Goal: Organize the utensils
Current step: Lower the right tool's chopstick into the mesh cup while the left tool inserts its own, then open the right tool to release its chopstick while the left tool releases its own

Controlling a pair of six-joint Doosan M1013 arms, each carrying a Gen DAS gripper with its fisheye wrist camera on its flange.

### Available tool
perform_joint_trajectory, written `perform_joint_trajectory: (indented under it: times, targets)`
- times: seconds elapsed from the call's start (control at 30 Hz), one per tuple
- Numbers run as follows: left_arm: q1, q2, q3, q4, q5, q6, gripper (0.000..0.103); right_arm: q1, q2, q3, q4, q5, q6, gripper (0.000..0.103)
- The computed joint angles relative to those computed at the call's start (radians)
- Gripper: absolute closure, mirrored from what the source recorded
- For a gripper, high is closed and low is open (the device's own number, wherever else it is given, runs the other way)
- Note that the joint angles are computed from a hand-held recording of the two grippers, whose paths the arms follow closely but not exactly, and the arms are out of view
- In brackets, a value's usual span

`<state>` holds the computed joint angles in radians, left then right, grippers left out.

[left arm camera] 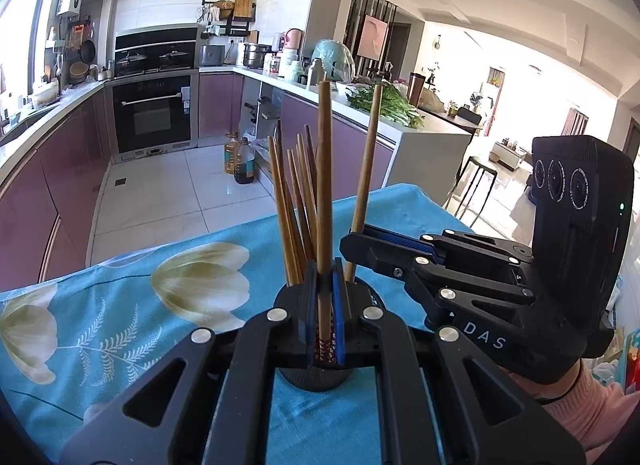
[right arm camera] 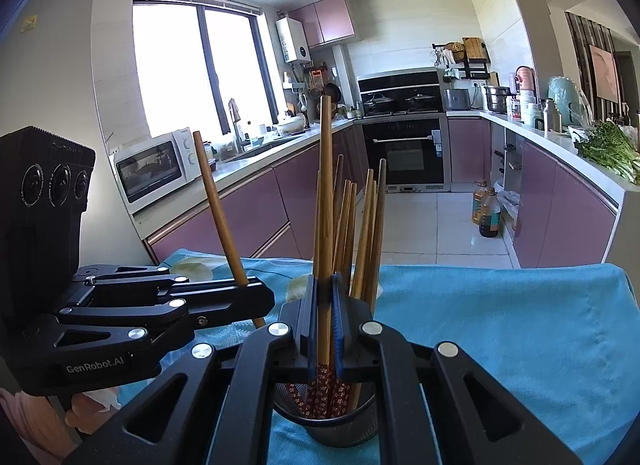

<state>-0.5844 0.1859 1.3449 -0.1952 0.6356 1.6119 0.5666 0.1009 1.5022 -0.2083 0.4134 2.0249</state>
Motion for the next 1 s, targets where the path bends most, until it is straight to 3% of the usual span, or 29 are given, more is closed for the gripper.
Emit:
perform_joint_trajectory:
  times: [1.0]
  targets:
    - [-0.007,0.032,-0.030,0.036,0.036,-0.040,0.095,-0.006,0.015,-0.014,0.060,0.039,-0.061,0.097]
